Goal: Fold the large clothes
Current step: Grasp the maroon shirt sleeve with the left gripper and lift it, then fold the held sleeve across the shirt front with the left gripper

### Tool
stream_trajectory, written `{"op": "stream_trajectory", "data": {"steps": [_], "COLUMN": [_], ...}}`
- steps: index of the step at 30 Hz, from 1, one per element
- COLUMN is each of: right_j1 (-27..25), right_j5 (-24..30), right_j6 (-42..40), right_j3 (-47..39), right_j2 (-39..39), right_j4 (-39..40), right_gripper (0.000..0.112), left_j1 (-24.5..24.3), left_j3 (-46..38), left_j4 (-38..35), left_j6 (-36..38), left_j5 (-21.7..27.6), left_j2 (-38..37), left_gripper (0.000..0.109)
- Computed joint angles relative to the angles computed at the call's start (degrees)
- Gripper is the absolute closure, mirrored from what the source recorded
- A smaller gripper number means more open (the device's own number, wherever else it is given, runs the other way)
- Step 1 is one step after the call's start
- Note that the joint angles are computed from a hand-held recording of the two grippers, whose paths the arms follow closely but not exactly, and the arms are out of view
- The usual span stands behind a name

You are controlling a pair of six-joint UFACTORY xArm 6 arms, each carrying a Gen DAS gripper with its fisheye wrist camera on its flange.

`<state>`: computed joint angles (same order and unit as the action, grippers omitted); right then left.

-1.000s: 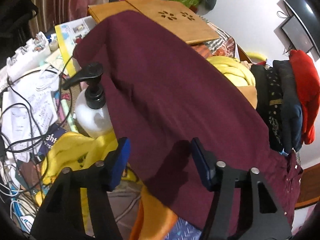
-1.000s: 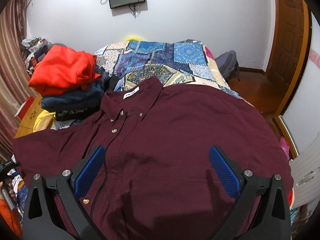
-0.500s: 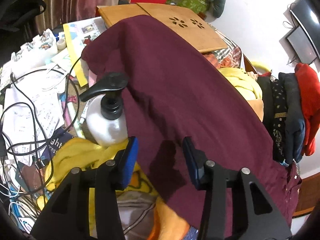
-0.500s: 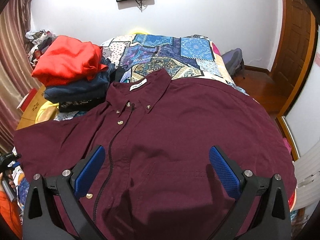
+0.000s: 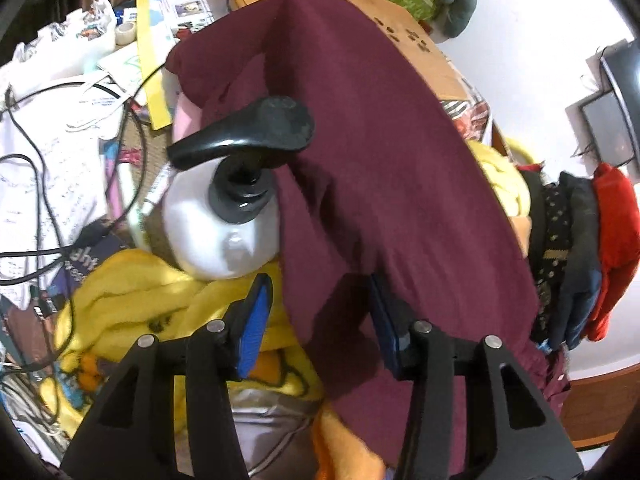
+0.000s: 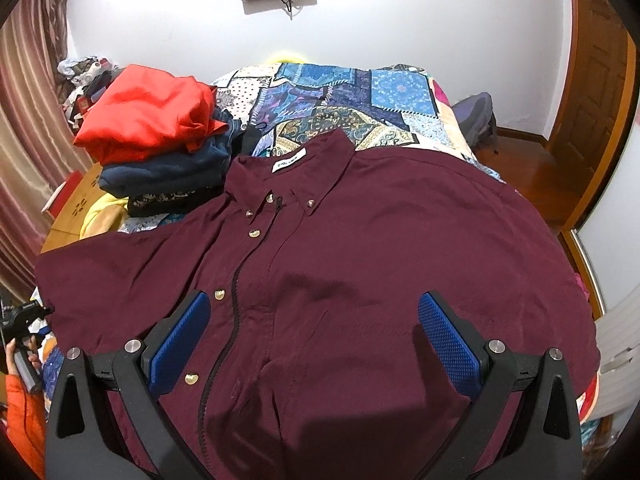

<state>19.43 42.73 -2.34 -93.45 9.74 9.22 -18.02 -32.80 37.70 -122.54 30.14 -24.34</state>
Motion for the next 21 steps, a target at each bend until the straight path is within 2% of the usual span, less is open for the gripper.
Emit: {"op": "stream_trajectory", "data": {"steps": [1, 2, 3, 5, 6, 10, 12, 21], "right_j1": [0.1, 0.1, 0.2, 0.4, 0.4, 0.3, 0.3, -0.1], "right_j5": [0.1, 0.2, 0.2, 0.0, 0.0, -0.2, -0.6, -2.5], "right_j6": [-0.1, -0.2, -0.3, -0.4, -0.5, -1.1, -1.3, -2.6], "right_j3": [0.1, 0.3, 0.2, 0.6, 0.7, 1.2, 1.6, 3.8], "right_j2": [-0.1, -0.1, 0.0, -0.2, -0.2, -0.7, -1.0, -2.7], "right_j4": [0.4, 0.6, 0.7, 0.4, 0.4, 1.1, 1.5, 3.8], "right_gripper": [0.009, 0.009, 0.009, 0.009, 0.009, 0.009, 0.009, 0.009], "left_j1": [0.2, -0.1, -0.8, -2.4, -3.3, -7.9, -9.9, -15.4], "left_j3": [-0.1, -1.3, -2.7, -6.5, -8.8, -17.2, -20.9, -36.4], "left_j4": [1.3, 2.2, 2.3, 1.7, 1.8, 6.5, 8.9, 16.0], "left_j6": [-0.5, 0.1, 1.3, 5.2, 7.2, 10.8, 12.1, 17.8], "left_j5": [-0.7, 0.6, 2.9, 8.7, 12.1, 23.7, 27.6, 32.2], "left_j2": [0.1, 0.6, 1.1, 2.9, 3.8, 6.5, 7.5, 13.7], "left_gripper": [0.063, 0.070, 0.082, 0.099, 0.102, 0.105, 0.105, 0.106]}}
